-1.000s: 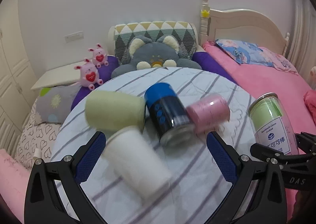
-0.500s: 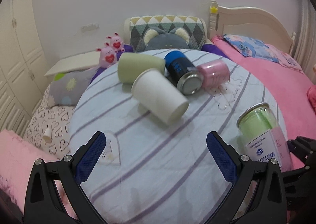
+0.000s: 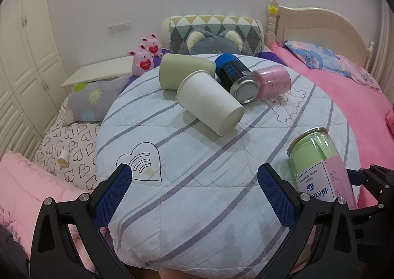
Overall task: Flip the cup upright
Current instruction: 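Carry the jar with the right gripper and rotate it lid-up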
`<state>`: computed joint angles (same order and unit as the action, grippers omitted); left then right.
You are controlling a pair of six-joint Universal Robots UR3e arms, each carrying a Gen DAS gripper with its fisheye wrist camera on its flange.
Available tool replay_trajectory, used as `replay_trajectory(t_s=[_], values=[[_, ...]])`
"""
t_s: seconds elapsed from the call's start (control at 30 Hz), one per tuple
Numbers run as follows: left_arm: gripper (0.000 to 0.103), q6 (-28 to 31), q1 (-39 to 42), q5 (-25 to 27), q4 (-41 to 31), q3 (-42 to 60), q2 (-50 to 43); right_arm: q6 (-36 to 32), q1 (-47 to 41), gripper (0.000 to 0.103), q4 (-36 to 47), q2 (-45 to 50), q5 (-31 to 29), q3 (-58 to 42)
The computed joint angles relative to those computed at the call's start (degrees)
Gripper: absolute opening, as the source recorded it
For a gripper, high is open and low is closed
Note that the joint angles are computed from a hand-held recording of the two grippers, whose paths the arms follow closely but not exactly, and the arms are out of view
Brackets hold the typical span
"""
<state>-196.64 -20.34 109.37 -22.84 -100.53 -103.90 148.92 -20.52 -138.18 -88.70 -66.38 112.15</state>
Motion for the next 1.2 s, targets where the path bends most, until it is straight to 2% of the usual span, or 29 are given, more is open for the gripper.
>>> replay_trajectory(t_s=[0.3,0.5,0.63,0.8,1.0,1.1,1.2], values=[[0.103,-1.9,-1.6,1.6,-2.7,2.5,1.7,-1.6,-5.0,0.083,2.6,-4.0,6.3,-0.3],[0.103,-3.9,-5.6,4.0,-8.0,10.6,-1.8,-4.1,-11.9,0.083,4.4,-6.4,11.1,-1.5],[0.103,-5.5,-9.0,5.3,-13.1,19.1,-7.0,-6.2,-16.4,0.083,6.9,-4.2,13.0,-5.0],[0.103,-8.1,-11.7,4.2,-22.0,32.2,-14.3,-8.2,-19.4,0.083,8.8,1.0,13.0,-10.3],[0.103,-10.8,-14.7,6.0,-35.7,51.9,-25.6,-12.4,-21.0,0.083,13.4,8.0,13.6,-17.7],[0.103,-13.5,-14.8,5.5,-42.8,61.1,-30.8,-13.5,-20.9,0.083,14.6,11.8,13.5,-21.3],[0.103,-15.2,-14.1,3.5,-45.8,64.6,-33.2,-14.5,-20.7,0.083,15.7,15.4,13.3,-24.7]])
